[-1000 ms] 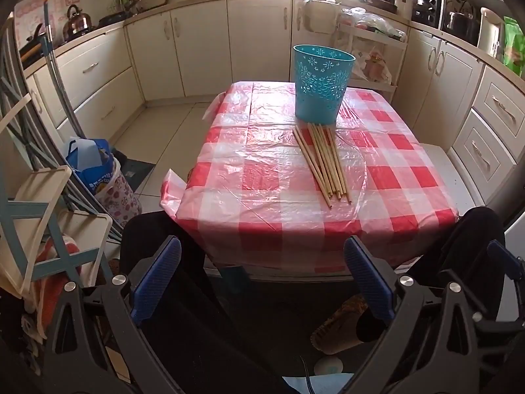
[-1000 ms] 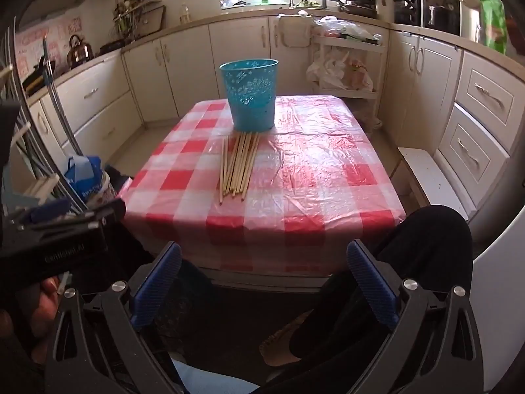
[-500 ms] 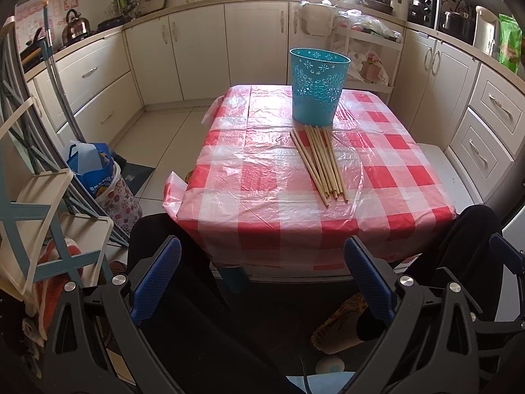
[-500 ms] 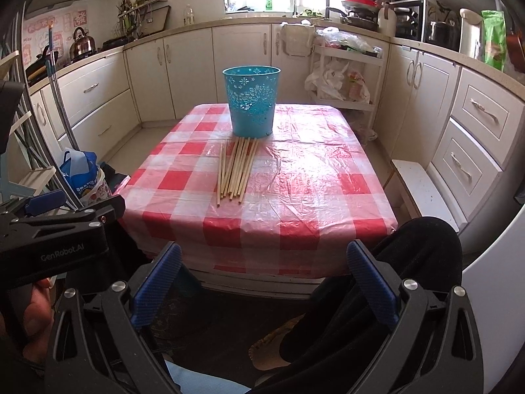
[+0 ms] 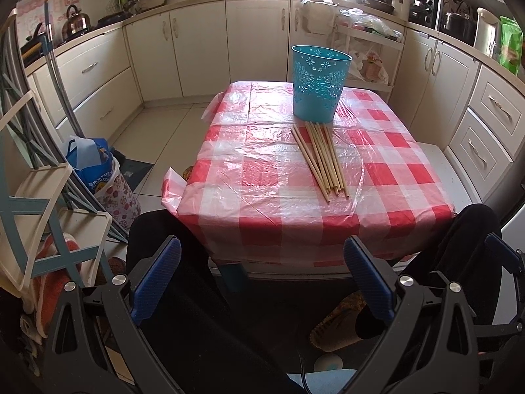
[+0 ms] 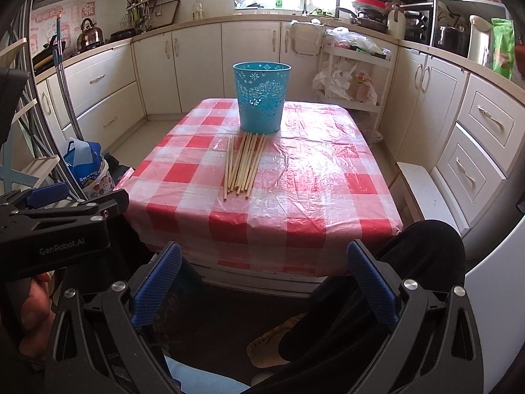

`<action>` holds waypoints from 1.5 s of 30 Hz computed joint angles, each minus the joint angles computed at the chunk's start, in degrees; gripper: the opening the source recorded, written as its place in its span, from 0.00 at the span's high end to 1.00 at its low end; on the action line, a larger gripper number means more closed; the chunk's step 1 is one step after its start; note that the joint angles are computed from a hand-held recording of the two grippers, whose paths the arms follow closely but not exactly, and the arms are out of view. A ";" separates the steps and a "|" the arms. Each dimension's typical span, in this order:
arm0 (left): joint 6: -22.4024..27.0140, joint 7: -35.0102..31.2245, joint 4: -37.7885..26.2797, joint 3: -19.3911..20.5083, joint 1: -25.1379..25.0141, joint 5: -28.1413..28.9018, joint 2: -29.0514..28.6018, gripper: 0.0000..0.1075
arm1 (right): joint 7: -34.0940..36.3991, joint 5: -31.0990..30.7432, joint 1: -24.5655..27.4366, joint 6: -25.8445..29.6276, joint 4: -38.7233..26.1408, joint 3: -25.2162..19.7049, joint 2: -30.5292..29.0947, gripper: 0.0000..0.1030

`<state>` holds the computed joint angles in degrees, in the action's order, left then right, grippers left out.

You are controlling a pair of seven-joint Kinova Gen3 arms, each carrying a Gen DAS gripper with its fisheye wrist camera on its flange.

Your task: Organize utensils

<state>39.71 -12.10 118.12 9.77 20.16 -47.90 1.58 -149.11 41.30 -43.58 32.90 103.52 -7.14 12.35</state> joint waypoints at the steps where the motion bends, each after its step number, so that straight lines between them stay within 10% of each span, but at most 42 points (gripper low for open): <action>1: -0.11 -0.14 0.01 -0.02 -0.04 0.04 0.05 0.11 | 0.05 -0.15 0.13 -0.14 0.04 0.00 0.01 0.06; 45: -0.52 0.37 0.28 -0.44 0.33 -0.14 0.57 0.11 | 0.27 -1.05 0.20 -0.13 -0.07 0.52 0.65 0.06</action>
